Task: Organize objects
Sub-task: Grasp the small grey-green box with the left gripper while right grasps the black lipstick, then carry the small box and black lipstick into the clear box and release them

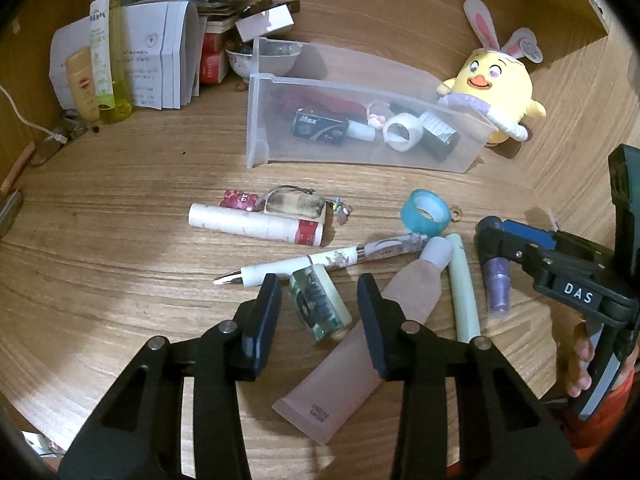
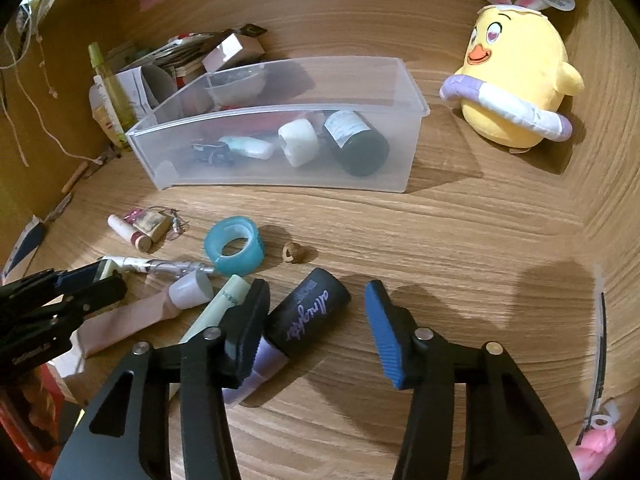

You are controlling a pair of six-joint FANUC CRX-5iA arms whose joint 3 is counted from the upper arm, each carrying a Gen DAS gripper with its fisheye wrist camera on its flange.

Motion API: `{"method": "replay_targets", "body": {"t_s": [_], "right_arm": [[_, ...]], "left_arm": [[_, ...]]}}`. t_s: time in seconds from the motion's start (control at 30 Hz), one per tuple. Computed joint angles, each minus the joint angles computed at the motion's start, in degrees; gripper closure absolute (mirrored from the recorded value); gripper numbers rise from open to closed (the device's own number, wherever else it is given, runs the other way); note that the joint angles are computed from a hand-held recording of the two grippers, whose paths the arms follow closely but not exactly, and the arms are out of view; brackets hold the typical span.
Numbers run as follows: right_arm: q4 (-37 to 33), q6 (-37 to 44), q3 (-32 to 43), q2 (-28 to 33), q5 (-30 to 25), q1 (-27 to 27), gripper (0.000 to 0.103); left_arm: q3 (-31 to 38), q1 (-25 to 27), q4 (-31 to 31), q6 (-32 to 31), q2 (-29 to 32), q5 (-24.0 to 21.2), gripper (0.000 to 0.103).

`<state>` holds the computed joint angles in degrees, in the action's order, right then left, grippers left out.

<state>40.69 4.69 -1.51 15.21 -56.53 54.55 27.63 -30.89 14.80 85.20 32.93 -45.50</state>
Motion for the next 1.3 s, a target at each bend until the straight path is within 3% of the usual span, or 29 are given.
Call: {"method": "replay_targets", "body": {"t_s": [0.13,0.2,0.27,0.63,1.07,1.3], "right_arm": [[-1.39,0.7,0.02,-0.14,1.67,-0.16,0.062],[-1.96,1.34,0.1,-0.11,2.75,-0.27,0.069],[-1.97,2.03,0.68,0.36,2.64,-0.18,0.074],[3.69,-3.71,-0.82,-0.42,1.43,0.15,0.079],[12.99,-7.99,-1.24,-2.0,0.15,-0.6,0.08],[16.62,-8.2,-0.3,-1.76,0.12,-1.33,0.08]], "left_arm": [[0.26,-0.08,-0.24,0.1,0.27,0.05,0.076],[-0.09,0.18,1.01,-0.7,0.28,0.08,0.085],[-0.17,0.19,0.8,-0.51,0.19,0.19,0.087],[-2.09,0.02,3.54,-3.72,-1.69,4.39,0.087],[3.81,0.01,5.03,-5.36,0.62,6.89,0.087],[9.23,0.41,4.93,-4.52,3.47,5.07,0.087]]}}
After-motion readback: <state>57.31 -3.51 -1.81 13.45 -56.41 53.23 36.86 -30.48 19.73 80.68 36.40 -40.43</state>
